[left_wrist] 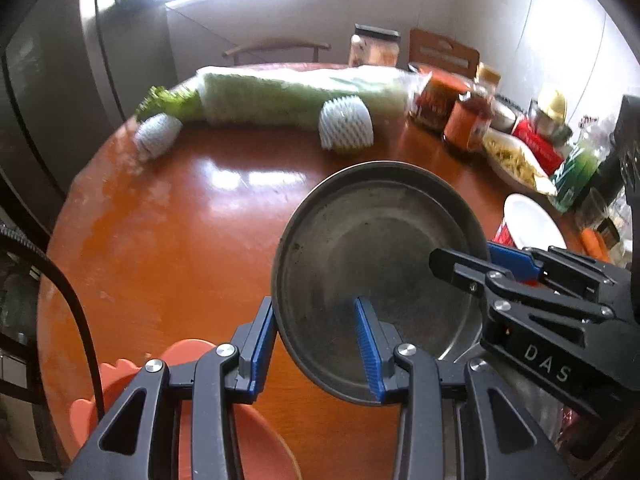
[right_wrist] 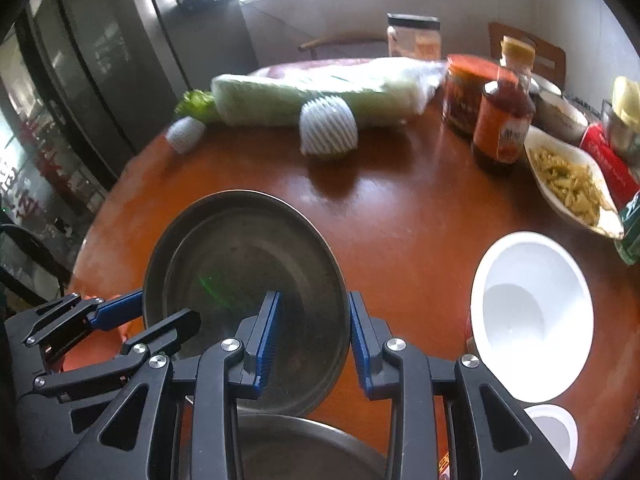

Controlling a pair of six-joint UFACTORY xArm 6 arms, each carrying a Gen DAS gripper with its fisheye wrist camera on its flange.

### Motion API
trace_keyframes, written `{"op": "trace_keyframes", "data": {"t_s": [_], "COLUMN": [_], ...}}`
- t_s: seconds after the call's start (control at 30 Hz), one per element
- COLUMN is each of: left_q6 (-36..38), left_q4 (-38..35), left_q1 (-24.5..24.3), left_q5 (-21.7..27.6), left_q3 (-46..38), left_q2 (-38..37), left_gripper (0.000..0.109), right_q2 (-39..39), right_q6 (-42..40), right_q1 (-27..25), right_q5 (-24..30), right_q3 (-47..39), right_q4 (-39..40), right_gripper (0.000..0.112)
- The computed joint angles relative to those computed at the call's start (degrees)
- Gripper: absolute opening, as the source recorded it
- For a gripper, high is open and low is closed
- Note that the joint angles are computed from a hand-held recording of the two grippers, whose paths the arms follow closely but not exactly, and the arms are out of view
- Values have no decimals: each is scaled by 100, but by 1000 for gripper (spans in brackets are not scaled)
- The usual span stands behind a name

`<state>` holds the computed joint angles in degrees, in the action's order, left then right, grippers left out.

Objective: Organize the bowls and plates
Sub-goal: 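Lift the plate stack topped by the steel pan with the left gripper, then carry the held plate stack with the left gripper toward the table edge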

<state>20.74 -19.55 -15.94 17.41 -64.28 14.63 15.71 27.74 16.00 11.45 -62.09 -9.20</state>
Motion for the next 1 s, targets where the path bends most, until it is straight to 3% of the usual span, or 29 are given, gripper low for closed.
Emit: {"op": "trace_keyframes", "data": {"t_s": [0.47, 1.0], "left_q6": [738, 2052], "left_q4": [-825, -2048], "left_q1": [203, 586], "left_q5": [-306, -291], "left_q3": [526, 1116], "left_q2": [-715, -1450], "left_gripper": [39, 39], "right_q2": [-503, -873], "right_q6": [1029, 2309], "right_q1": [198, 726], "right_q5": [-262, 68], "right_q3": [163, 166], "right_q4": [-1210, -2457], "right_gripper": [35, 35]}}
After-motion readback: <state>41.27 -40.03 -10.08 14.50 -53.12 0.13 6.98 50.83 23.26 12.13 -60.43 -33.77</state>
